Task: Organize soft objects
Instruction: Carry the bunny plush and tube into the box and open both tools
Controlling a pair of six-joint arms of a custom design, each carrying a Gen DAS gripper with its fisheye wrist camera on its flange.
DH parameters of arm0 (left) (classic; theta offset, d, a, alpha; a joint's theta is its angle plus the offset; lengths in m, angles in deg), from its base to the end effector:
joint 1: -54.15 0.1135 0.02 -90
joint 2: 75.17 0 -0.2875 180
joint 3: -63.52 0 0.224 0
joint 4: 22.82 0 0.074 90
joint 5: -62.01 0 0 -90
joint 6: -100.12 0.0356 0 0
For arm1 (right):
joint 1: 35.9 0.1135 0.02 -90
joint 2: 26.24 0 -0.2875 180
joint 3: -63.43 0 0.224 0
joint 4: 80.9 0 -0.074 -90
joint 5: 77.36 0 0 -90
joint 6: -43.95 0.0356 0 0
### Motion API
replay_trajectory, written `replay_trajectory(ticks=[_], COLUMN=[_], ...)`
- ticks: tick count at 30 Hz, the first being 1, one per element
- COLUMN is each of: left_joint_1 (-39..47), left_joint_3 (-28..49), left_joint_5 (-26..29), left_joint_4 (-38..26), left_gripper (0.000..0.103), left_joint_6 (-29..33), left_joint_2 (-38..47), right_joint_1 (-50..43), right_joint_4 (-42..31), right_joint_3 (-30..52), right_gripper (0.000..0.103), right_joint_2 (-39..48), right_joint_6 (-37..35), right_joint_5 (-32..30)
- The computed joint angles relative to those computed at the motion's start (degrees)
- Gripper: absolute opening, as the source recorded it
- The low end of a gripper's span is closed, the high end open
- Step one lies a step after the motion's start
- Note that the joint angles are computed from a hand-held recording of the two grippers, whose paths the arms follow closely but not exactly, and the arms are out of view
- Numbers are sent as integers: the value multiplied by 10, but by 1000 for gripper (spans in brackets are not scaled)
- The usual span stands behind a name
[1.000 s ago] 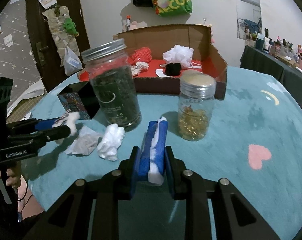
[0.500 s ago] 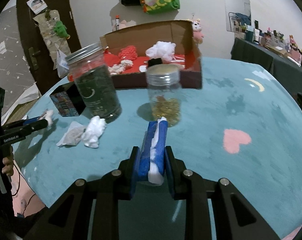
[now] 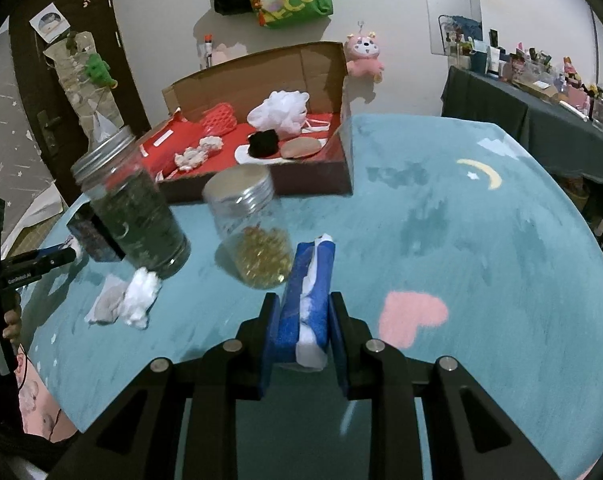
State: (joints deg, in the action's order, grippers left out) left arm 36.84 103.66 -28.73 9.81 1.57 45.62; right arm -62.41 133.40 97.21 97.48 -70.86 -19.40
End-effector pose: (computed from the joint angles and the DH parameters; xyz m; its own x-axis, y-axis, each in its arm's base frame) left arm 0.2645 -0.0819 0.0580 -0.7448 0.0764 -0.6629 0.1805 0.9794 -0.0899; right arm 0.2220 -0.0896 0.0426 -0.7169 -0.0399 -0.6961 -0.2097 0.9645 0.1607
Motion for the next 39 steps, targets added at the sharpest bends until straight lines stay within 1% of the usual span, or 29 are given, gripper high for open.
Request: replay_trajectory(ticks=[2, 4, 8, 12, 21, 29, 39], left_joint_1=[12, 23, 43, 56, 77, 71, 43], left_joint_3=[22, 40, 65, 90, 144, 197, 318], left_joint_5=[5, 14, 36, 59, 116, 133, 147], left_joint_4=[-27, -45, -75, -105, -167, -228, -341], left_gripper=[44, 44, 44, 44, 44, 44, 44], left_joint_6=[10, 22, 47, 66, 107, 139, 171], left_joint_2=[-1, -3, -10, -19, -36, -47, -14], right_joint_1=[1, 1, -3, -1, 27, 54, 86], right_joint_4=[-46, -73, -144, -190, -270, -327, -420], right_joint_3=[31, 54, 106, 139, 208, 261, 354], right_gripper=[26, 26, 26, 26, 26, 26, 26], right_joint_2=[-8, -10, -18, -31, -40, -38, -7], right_joint_6=[-3, -2, -11, -22, -45, -67, -81], right_joint_5=[-3, 0, -18, -37, -55, -57, -59])
